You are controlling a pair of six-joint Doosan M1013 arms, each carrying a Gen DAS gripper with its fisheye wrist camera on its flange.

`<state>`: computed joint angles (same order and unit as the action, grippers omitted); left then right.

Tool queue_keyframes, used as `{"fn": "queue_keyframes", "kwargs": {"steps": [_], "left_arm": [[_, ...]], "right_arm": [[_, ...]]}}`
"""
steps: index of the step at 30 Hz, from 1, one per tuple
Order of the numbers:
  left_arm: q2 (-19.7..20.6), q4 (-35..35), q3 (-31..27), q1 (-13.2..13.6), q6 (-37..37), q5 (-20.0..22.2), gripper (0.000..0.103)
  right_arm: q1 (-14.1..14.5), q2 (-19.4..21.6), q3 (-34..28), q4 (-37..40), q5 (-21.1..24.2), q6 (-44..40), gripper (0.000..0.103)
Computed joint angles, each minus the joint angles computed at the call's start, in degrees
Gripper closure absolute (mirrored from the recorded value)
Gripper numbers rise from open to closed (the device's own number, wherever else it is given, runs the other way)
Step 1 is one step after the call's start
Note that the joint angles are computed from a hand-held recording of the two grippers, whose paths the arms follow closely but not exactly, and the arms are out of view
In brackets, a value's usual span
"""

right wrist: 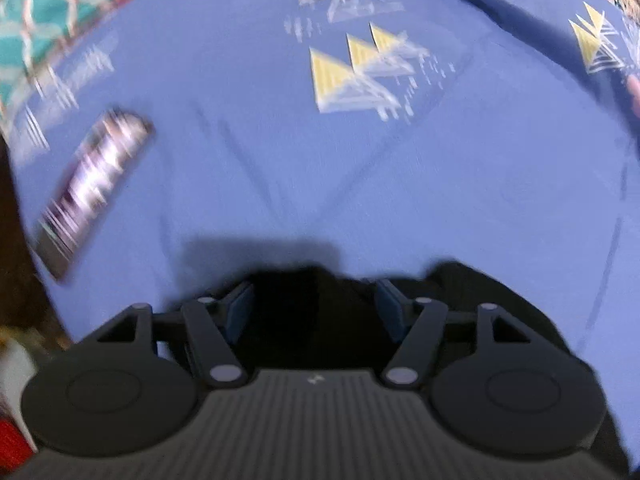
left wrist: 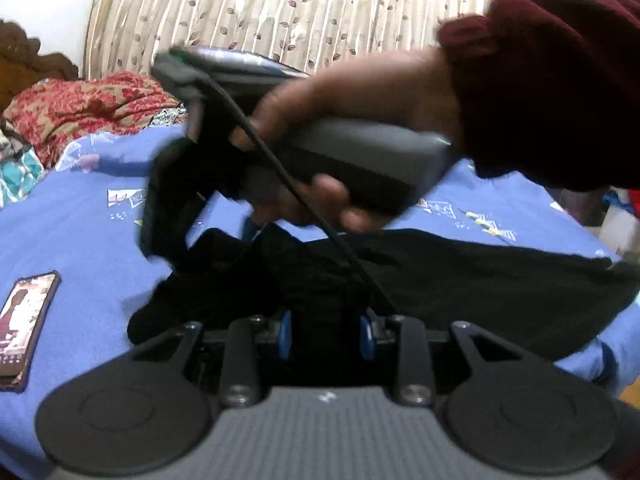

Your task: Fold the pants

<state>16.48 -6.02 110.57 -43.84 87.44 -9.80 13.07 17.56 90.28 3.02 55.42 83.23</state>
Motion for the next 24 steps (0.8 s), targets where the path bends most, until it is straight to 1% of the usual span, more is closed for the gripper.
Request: {"fn": "queue_keyframes", "kwargs": {"steps": [1, 2, 5, 6, 7, 8, 10, 11, 13, 15, 18, 19, 22, 24], "left_arm": [[-0.11, 3.39, 0.14, 0.18, -4.13, -0.16, 0.074], [-0.09, 6.15, 0.1, 0.48, -7.46, -0.38, 0.074], [-0.15, 6.01, 0.23, 0.56, -8.29, -0.67, 0.074], [-0.28, 8.53, 0.44, 0.73, -11.0, -0.75, 0.074], [-0.51, 11.2, 0.7, 0.89, -13.64, -0.87, 0.074], [-0.49, 12.69, 0.77, 0.89, -14.9, -1.18, 0.074], [-0.53, 13.45, 0.69, 0.62, -14.94, -1.59, 0.074], [-0.48, 14.43, 0.63, 0.63, -15.66, -1.79, 0.074], [-0.48, 15.5, 0.63, 0.32, -16.38, -2.24, 0.074], [-0.4, 17.89, 0.52, 0.28, -18.32, -1.87, 0.074], [-0.4, 17.09, 0.55, -0.04, -17.63, -1.31, 0.074], [-0.2, 17.51, 0.14, 0.14, -17.9, -1.29, 0.074], [-0.6, 14.43, 0.57, -0.19, -14.21, -1.79, 0.074], [-0.71, 13.04, 0.71, -0.53, -12.07, -1.88, 0.074]], "right_arm": [[-0.11, -0.25, 0.03, -0.61, 1.13, -0.62, 0.035], [-0.33, -0.49, 0.14, -0.75, 1.13, -0.67, 0.035], [-2.11, -1.79, 0.17, 3.92, 0.9, -2.2, 0.034], [-2.29, -2.21, 0.18, 4.63, 0.61, -2.63, 0.034], [-2.24, -2.64, 0.23, 5.3, 0.54, -3.78, 0.03], [-1.96, -2.85, 0.06, 6.04, 1.33, -5.91, 0.028], [-0.5, -3.07, 0.04, 4.84, 2.9, -9.7, 0.024], [0.84, -3.16, 0.42, 1.97, 2.95, -11.04, 0.021], [3.5, -3.1, 1.6, -5.56, 2.21, -12.25, 0.019], [5.05, -2.82, 2.55, -11.1, 1.45, -12.04, 0.018], [4.68, -2.02, 2.32, -10.93, 2.83, -11.1, 0.015], [4.14, -1.85, 1.88, -9.47, 3.46, -11.05, 0.015], [2.8, -2.27, 1.1, -4.21, 4.49, -11.05, 0.015], [3.45, -2.34, 0.98, -4.95, 4.72, -12.66, 0.015]]}}
